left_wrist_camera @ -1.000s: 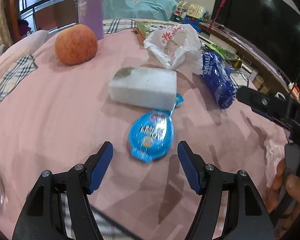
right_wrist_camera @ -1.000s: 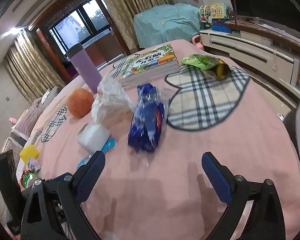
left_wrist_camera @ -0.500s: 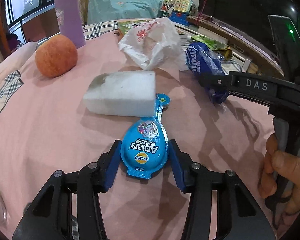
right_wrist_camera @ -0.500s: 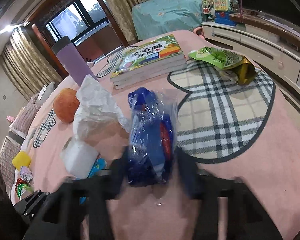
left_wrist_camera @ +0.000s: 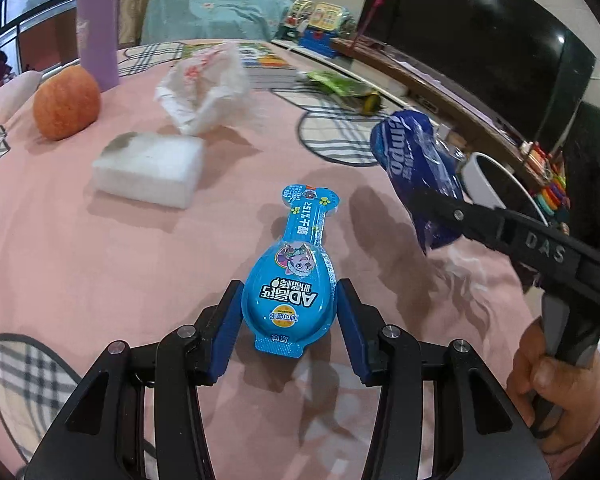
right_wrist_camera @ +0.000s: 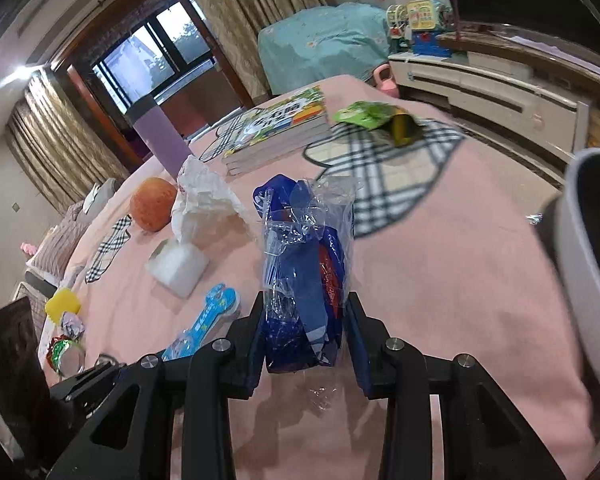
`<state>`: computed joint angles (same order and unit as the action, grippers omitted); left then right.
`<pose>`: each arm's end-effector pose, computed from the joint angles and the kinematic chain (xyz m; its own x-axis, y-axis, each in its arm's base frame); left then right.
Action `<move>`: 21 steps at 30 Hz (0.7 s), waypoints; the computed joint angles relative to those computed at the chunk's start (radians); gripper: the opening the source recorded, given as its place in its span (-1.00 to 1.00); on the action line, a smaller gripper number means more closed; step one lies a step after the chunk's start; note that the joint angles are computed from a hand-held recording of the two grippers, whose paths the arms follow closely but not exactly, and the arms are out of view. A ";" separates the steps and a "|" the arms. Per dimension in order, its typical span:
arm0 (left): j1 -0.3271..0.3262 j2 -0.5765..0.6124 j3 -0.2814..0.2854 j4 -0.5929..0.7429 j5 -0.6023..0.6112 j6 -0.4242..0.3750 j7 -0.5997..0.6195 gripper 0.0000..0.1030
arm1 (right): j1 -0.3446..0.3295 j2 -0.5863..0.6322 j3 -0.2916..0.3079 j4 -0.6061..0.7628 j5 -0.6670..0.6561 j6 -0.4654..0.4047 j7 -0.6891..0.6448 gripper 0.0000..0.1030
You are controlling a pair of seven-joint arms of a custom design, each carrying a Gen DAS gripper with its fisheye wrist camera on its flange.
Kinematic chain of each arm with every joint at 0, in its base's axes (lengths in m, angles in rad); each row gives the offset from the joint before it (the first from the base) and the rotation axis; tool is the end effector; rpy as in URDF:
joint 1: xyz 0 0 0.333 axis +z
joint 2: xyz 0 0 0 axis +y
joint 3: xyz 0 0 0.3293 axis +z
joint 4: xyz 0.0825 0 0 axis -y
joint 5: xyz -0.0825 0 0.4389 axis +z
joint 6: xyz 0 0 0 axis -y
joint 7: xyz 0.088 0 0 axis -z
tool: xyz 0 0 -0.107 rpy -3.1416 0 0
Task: Collect trash
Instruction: 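Carry the blue candy pack and blue bag over the trash bin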
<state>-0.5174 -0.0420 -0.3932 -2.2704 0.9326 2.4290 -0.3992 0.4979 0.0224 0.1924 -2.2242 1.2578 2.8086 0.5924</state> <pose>0.3543 -0.4528 0.3745 0.3038 -0.9316 0.1993 -0.7019 -0.3604 -0.6144 0.4877 0.3430 0.3806 0.6068 -0.6870 -0.3997 -0.7274 -0.2774 -0.6277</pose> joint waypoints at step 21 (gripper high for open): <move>-0.098 0.145 0.027 0.214 0.060 -0.031 0.105 -0.11 | -0.006 -0.250 -0.113 -0.225 0.152 0.000 -0.105 -0.29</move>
<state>-0.6151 0.1029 -0.3666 -2.0563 0.9924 2.3978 -0.2941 0.4923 -0.2277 0.0794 -2.4489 1.4103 2.8082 0.4877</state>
